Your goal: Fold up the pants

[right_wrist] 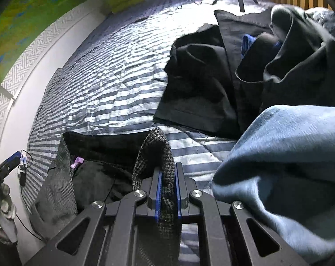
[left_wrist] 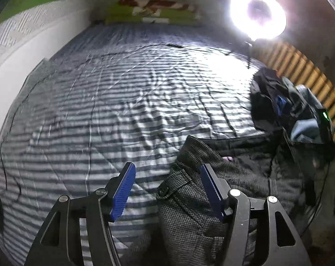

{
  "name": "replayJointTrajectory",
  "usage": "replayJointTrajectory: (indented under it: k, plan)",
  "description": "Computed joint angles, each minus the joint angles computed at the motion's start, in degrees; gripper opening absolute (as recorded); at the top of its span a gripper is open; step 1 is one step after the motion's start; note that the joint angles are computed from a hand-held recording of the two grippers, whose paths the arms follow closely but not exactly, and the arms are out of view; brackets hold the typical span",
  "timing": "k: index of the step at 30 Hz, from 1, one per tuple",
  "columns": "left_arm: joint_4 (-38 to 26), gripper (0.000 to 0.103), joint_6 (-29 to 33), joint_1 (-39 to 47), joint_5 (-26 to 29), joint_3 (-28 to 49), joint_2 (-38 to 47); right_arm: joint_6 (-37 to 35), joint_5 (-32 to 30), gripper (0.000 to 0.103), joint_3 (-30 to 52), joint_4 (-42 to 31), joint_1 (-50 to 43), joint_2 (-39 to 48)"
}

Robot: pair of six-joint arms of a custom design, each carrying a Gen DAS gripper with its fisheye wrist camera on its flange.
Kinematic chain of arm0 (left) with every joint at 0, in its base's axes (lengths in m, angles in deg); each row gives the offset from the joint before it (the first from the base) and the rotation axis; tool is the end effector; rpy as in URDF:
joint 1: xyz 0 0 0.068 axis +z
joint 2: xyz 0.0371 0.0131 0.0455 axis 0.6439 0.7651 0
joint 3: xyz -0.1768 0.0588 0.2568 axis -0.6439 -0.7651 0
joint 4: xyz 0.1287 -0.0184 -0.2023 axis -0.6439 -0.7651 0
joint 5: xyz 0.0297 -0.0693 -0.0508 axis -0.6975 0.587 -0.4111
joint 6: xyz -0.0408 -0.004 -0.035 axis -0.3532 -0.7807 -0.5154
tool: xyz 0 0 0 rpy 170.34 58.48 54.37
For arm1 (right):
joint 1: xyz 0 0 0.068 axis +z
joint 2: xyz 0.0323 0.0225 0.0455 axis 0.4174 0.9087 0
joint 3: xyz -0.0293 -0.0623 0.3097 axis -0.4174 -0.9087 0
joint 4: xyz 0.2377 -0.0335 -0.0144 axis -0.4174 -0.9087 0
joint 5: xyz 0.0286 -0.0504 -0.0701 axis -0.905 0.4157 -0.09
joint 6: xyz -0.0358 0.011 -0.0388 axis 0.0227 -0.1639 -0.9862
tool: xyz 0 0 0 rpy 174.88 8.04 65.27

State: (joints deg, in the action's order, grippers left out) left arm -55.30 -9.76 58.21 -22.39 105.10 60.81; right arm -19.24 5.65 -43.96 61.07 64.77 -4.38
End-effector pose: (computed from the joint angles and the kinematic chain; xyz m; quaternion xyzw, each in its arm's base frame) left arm 0.3898 0.1071 0.2211 0.3513 0.8854 -0.1563 0.2613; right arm 0.1680 0.1305 0.1675 0.2765 0.9262 0.1215 0.2259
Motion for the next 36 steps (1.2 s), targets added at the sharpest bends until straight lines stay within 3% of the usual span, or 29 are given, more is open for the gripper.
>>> replayJointTrajectory:
  k: [5,11,13,14,15,18,22,23,24,25,26,27,31,34,36]
  plan:
    - [8.7,0.067,7.3,-6.0,-5.3,-12.3,-2.7,-2.1,-2.4,0.009,-1.6,4.8,-2.5,3.7]
    - [11.4,0.065,9.3,-13.7,-10.2,-19.6,-1.5,-2.6,-4.1,0.009,-4.3,8.8,-3.6,3.9]
    - [10.9,0.045,9.4,-14.6,-11.0,-20.2,-0.6,-3.0,-4.3,0.009,-4.2,8.7,-3.8,4.0]
    - [9.6,0.015,9.3,-14.9,-11.6,-19.8,0.2,-3.1,-4.3,0.009,-4.1,8.5,-3.8,4.0]
    - [10.0,0.000,9.2,-15.0,-12.1,-20.5,0.2,-3.2,-4.2,0.009,-3.9,8.4,-3.8,4.3]
    - [13.3,0.000,10.4,-14.0,-10.8,-24.2,-2.6,-3.2,-4.1,0.009,-4.0,8.7,-3.8,4.6]
    - [6.8,0.000,9.3,-10.9,-6.8,-20.2,-3.2,-3.5,-4.2,0.009,-4.3,9.0,-3.9,4.3]
    - [3.8,0.004,9.5,-10.5,-6.3,-18.5,-2.8,-3.6,-4.3,0.009,-4.5,9.1,-4.0,4.2]
    - [-0.8,0.032,10.8,-10.4,-6.9,-16.2,-1.9,-3.7,-4.3,0.009,-4.6,9.2,-4.0,4.1]
    - [-2.1,0.053,11.8,-10.6,-7.9,-16.1,-2.1,-3.8,-4.3,0.009,-4.6,9.2,-4.1,4.1]
    - [1.3,0.084,12.4,-10.6,-8.1,-18.9,-3.9,-3.8,-4.3,0.009,-4.5,9.2,-4.1,4.2]
    - [4.6,0.092,13.5,-10.7,-8.1,-21.6,-5.5,-3.9,-4.3,0.009,-4.6,9.2,-4.1,4.2]
    - [13.9,0.091,12.4,-13.9,-11.8,-27.0,-5.9,-3.7,-4.1,0.010,-4.8,9.7,-3.8,4.2]
    - [9.5,0.063,9.5,-15.0,-11.0,-22.1,-0.2,-3.8,-4.1,0.010,-4.8,9.7,-3.7,4.3]
    - [8.7,0.034,9.1,-15.1,-10.4,-21.4,0.5,-3.9,-4.1,0.010,-4.7,9.6,-3.7,4.3]
